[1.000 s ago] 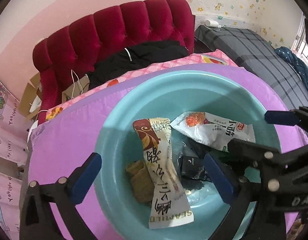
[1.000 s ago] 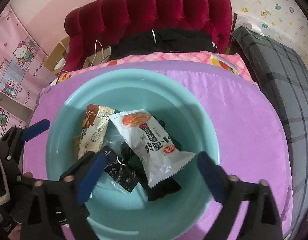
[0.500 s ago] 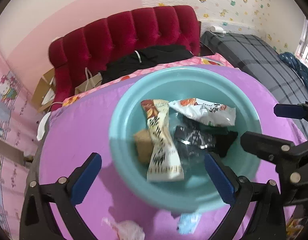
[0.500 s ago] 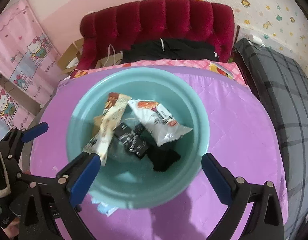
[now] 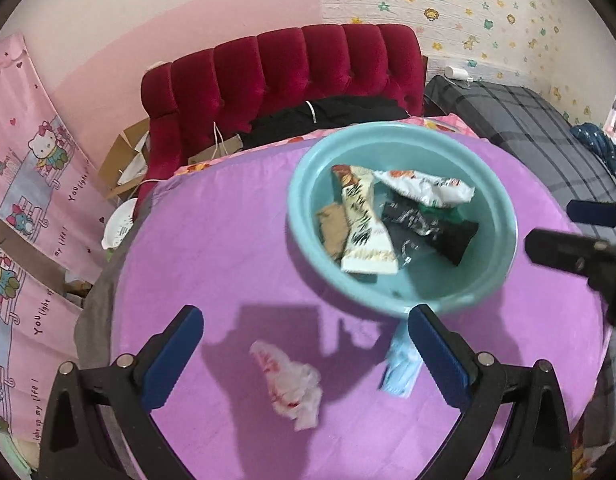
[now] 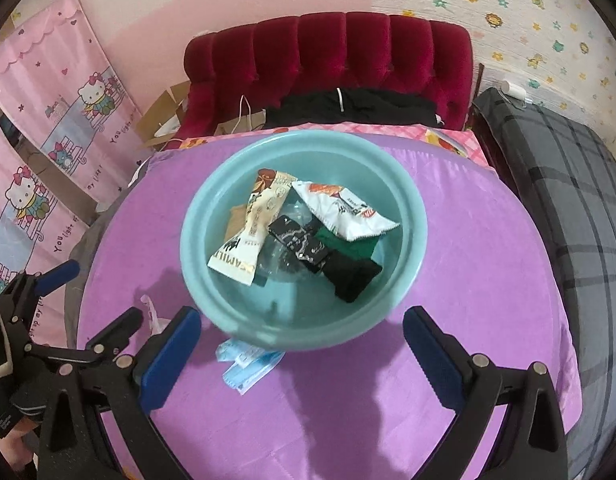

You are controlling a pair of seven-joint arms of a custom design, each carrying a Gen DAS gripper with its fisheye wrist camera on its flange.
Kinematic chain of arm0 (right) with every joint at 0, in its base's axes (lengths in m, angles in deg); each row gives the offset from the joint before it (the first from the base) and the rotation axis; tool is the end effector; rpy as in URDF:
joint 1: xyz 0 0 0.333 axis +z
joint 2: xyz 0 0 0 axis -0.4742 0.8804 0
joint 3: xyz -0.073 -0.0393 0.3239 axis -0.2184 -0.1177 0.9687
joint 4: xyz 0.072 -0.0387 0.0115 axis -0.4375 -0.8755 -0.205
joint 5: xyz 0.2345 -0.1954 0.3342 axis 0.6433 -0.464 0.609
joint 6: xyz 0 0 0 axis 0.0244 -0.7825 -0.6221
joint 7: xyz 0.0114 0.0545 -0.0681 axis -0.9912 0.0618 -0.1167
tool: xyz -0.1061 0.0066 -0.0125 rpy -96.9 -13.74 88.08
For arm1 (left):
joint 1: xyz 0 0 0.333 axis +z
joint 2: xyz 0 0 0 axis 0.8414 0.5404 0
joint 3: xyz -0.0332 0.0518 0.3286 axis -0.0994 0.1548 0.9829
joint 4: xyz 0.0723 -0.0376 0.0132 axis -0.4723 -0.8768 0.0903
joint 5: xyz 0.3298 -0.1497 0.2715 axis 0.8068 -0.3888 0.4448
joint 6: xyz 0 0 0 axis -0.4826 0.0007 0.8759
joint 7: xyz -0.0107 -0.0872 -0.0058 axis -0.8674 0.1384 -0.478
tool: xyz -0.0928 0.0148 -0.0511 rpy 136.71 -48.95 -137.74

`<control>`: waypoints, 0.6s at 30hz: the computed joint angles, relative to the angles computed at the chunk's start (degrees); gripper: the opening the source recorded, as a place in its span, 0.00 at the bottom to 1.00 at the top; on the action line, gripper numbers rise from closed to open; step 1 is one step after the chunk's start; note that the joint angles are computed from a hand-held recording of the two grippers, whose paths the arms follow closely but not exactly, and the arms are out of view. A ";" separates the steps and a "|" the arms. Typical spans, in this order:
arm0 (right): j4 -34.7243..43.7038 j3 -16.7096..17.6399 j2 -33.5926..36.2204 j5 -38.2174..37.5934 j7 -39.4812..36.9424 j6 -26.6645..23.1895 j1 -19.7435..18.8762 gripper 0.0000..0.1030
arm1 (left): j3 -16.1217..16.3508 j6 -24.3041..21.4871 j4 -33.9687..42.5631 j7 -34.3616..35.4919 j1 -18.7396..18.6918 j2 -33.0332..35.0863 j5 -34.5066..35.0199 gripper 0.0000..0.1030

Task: Organize soft objects
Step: 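Withdraw both tools from the basin back over the table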

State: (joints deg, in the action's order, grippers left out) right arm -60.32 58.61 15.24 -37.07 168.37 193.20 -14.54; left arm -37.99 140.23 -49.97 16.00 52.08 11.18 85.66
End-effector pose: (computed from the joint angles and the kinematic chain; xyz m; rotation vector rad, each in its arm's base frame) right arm 0.6144 0.1840 0.4588 -1.9471 1.8277 -0.3601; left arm 0.6137 -0.1590 0.4461 -1.6419 2.0979 -0.5222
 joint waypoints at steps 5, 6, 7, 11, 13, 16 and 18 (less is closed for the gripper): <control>-3.53 0.52 -1.75 -3.24 4.85 2.35 0.59 1.00 | 0.69 2.19 -4.28 4.17 1.03 -2.23 -3.47 1.00; -4.17 0.65 -1.95 -3.68 5.64 2.90 0.71 1.00 | 0.77 2.96 -5.14 4.61 1.25 -2.47 -3.42 1.00; -4.74 0.76 -2.14 -4.34 6.57 3.26 0.81 1.00 | 0.83 3.78 -5.99 4.74 1.51 -2.59 -2.89 1.00; -7.60 1.38 -2.13 -8.93 11.85 6.67 1.27 1.00 | 1.10 6.16 -8.40 6.48 2.16 -1.93 -3.84 1.00; -8.28 1.52 -1.68 -10.89 14.19 7.37 1.51 1.00 | 1.21 7.11 -9.48 8.21 2.31 -1.36 -5.60 1.00; -9.82 1.59 -1.13 -12.51 16.91 9.23 1.95 1.00 | 1.21 9.83 -11.48 9.20 2.48 -0.83 -6.42 1.00; -10.65 1.59 -0.57 -13.92 18.71 9.96 2.24 1.00 | 1.26 11.39 -12.26 8.95 2.60 -0.21 -6.30 1.00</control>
